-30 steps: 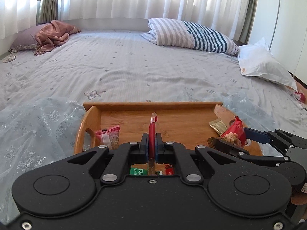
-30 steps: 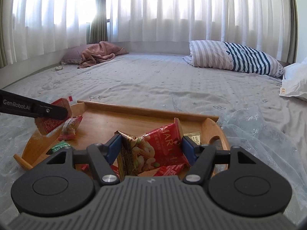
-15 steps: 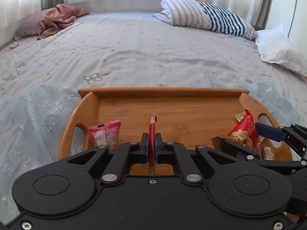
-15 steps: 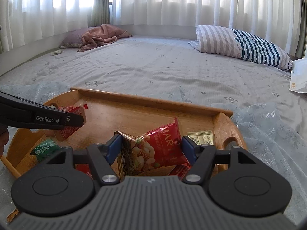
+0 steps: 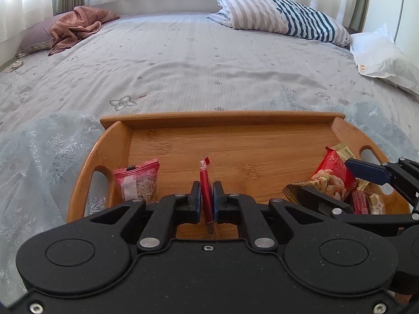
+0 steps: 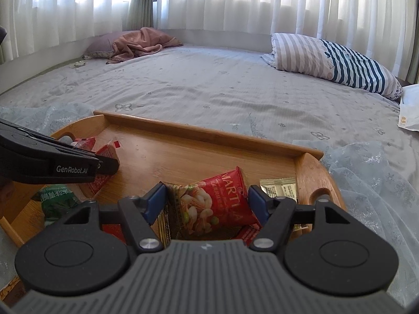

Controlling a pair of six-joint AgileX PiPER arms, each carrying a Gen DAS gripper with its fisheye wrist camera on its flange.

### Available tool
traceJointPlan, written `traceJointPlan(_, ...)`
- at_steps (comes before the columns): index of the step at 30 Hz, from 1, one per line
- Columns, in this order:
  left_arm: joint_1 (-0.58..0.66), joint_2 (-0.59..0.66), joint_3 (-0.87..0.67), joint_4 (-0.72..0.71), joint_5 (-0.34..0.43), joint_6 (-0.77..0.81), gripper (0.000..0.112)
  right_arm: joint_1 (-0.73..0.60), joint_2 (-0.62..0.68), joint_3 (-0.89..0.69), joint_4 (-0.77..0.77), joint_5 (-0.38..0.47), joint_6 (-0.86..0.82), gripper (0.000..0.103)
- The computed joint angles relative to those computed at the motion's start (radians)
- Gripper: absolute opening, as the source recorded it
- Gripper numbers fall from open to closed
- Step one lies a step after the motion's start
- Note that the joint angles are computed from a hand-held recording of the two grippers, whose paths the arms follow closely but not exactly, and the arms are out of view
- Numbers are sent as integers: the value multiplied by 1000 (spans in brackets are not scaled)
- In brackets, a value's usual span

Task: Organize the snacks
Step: 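Carry the Biscoff bar with the left tool while the right tool carries the red nut bag over the tray, then open both tools to drop the Biscoff bar and nut bag onto the tray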

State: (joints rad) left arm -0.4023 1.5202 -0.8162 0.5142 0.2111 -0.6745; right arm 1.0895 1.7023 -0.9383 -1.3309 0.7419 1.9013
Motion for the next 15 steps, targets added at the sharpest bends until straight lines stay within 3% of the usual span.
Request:
traceJointPlan(7, -3, 2, 4, 17, -6, -13, 11, -7, -8, 18, -32, -17, 44, 76)
traceJointPlan(10, 0, -25, 17, -14, -10, 29, 23, 2, -34, 43, -62, -13, 96, 83)
traceJointPlan(12, 1, -55, 32, -31, -11, 50, 41, 18, -57, 57, -76, 2, 128, 85)
traceJointPlan(15, -15, -112, 59, 16, 7, 18, 47, 53, -86, 65, -71, 46, 127, 89)
